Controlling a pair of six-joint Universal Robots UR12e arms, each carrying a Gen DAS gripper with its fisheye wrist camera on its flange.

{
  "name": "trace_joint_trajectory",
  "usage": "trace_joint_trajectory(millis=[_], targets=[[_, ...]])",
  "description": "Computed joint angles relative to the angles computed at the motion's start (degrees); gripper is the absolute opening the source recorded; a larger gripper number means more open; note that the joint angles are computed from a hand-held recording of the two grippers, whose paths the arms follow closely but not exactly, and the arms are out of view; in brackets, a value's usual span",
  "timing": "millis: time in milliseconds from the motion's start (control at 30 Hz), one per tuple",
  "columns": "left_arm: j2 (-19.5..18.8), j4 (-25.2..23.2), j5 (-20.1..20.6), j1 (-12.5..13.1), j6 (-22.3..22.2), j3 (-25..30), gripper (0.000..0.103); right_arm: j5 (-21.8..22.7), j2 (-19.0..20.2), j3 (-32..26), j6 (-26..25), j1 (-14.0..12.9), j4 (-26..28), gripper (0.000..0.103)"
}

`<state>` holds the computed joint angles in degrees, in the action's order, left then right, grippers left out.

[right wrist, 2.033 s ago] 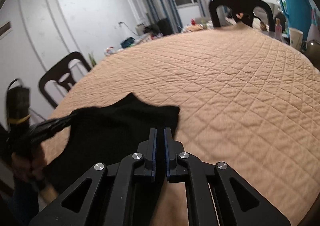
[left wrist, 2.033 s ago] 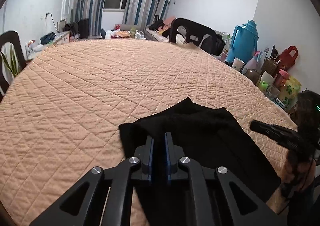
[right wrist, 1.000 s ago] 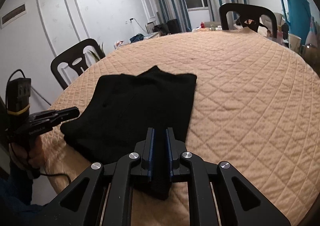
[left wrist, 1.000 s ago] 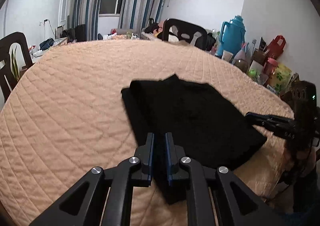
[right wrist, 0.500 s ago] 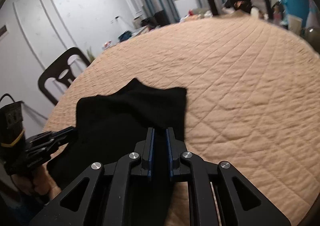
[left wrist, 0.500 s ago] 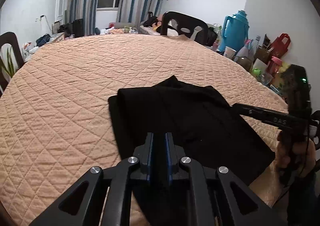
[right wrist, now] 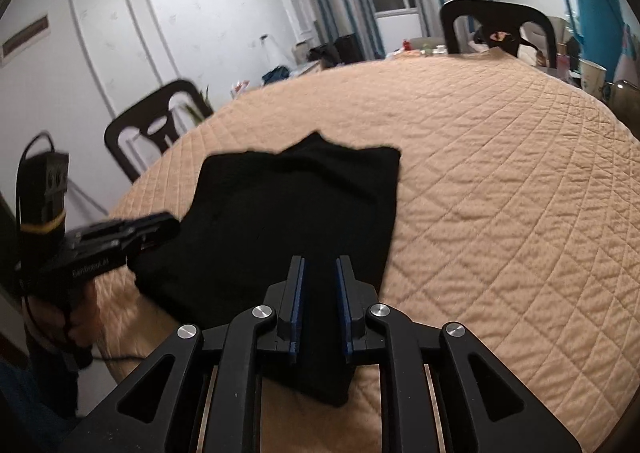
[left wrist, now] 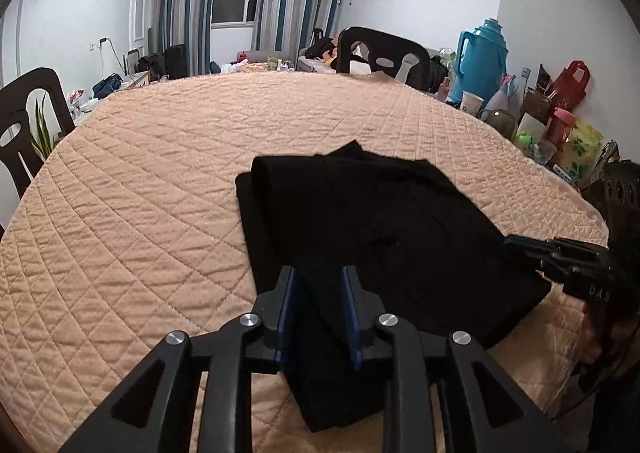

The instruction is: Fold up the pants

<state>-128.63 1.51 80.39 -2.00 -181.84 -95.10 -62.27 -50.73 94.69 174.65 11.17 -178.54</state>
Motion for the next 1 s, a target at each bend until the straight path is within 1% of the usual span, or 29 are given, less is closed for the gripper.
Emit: trace_joint_trajectory(millis=[33, 67, 200, 367, 533, 600, 633, 667, 700, 767, 800, 833, 867, 933, 967, 1000], targets=[[-0.17, 0.48, 0.22, -0.02, -0.28, -0.01, 0.032, -0.46, 0.23, -0.21, -0.55, 0.17, 0.32, 0.016], [-0.23, 0.93, 0.39, -0.05, -0.51, -0.06, 0.032, -0.21, 0.46, 0.03, -0.16, 0.12, -1.28, 0.016], [-0.25, 1.25, 0.49, -0.08, -0.78, -0.10, 0.033, 0.52, 0.60, -0.06, 1.09, -0.05, -1.28, 0.016], [-0.12, 1.41, 0.43, 0.06, -1.04, -0.35, 0.035, 0.27, 0.60, -0.06, 1.21, 0.01, -1.38, 0.016], [0.54, 2.82, 0.30, 0.75, -2.12, -1.88, 0.036, -0.23, -0.18, 0.87, 0.95, -0.28, -1.46, 0.017], [0.79, 2.70, 0.30, 1.13, -3.08, -2.35, 0.036, -1.23, -0.54, 1.29, 1.57, -0.57, -1.61, 0.019], [0.88, 2.54, -0.12, 1.47, -3.72, -2.55, 0.036, -1.75, -0.64, 1.42, 1.90, -0.62, -1.65, 0.024], [0.91, 2.48, -0.97, 1.86, -4.46, -2.68, 0.036, -2.04, -0.70, 1.53, 2.52, -0.81, -1.56, 0.029], [0.89, 2.22, -1.91, 2.21, -5.20, -2.64, 0.036, -1.68, -0.67, 1.55, 3.28, -1.07, -1.52, 0.031], [0.74, 1.20, -4.14, 2.86, -6.90, -2.17, 0.038, 0.79, -0.32, 1.14, 5.47, -1.82, -0.88, 0.031], [0.59, 0.89, -5.55, 3.18, -7.70, -1.83, 0.044, 2.05, -0.10, 0.77, 6.32, -2.11, -0.32, 0.031], [0.34, 0.65, -7.22, 3.48, -8.20, -1.41, 0.051, 4.37, 0.37, -0.04, 7.11, -2.51, 0.90, 0.031], [0.02, 0.12, -8.90, 3.74, -8.65, -0.84, 0.053, 5.80, 0.62, -0.50, 7.35, -2.71, 1.68, 0.031], [-0.65, -2.36, -11.89, 4.15, -9.97, 0.57, 0.054, 9.22, 1.50, -2.23, 8.28, -3.10, 5.36, 0.031], [-1.07, -4.04, -13.32, 4.27, -10.63, 1.39, 0.054, 10.16, 2.07, -3.38, 8.89, -3.14, 7.48, 0.031], [-1.55, -4.67, -14.64, 4.44, -11.28, 2.01, 0.057, 10.91, 2.50, -4.12, 9.37, -3.17, 8.20, 0.031]])
